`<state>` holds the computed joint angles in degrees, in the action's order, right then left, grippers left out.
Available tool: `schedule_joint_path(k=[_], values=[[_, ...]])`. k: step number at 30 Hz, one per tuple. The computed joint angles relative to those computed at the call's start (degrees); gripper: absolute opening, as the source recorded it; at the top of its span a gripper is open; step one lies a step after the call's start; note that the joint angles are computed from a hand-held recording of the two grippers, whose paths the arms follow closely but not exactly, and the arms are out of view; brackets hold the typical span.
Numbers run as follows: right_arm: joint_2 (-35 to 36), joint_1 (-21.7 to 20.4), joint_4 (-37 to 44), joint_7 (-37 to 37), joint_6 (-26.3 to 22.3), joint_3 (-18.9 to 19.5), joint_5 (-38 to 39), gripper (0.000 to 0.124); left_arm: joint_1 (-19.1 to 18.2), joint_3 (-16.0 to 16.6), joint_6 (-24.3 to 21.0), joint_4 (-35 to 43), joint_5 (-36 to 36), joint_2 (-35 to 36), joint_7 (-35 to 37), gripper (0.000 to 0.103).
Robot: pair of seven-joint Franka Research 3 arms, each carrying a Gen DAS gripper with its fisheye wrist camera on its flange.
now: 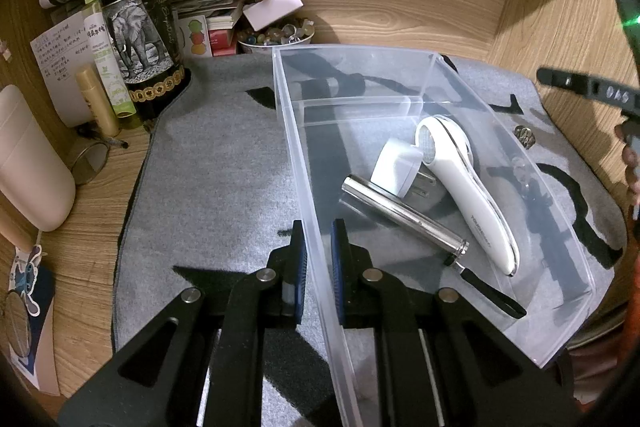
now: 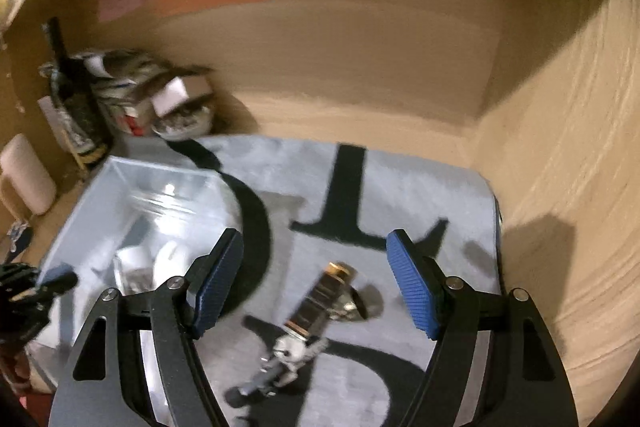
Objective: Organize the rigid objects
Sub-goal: 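Move the right gripper to the rug and close on the black round cap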
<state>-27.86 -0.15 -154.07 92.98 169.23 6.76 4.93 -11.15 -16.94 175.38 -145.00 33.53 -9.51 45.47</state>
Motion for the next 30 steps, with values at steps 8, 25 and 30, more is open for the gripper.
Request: schedule_joint_path(k=[8, 25, 30], values=[[4.18, -1.76, -1.06, 0.51, -2.26, -1.0, -1.01, 0.072, -0.08, 0.14, 0.15, -0.18, -0.18, -0.09, 0.23, 0.011], [8.56, -0.8, -1.01, -2.73, -3.93, -3.39, -1.47, 0.063, -0.24, 0.57, 0.54, -0.68, -0.95, -0.31, 1.1, 0.011], [9.63, 1.31, -0.68, -5.32, -2.32, -4.87, -0.23, 0.039, -0.23, 0.67, 0.72, -1.02, -1.55, -0.51, 1.81, 0.011]])
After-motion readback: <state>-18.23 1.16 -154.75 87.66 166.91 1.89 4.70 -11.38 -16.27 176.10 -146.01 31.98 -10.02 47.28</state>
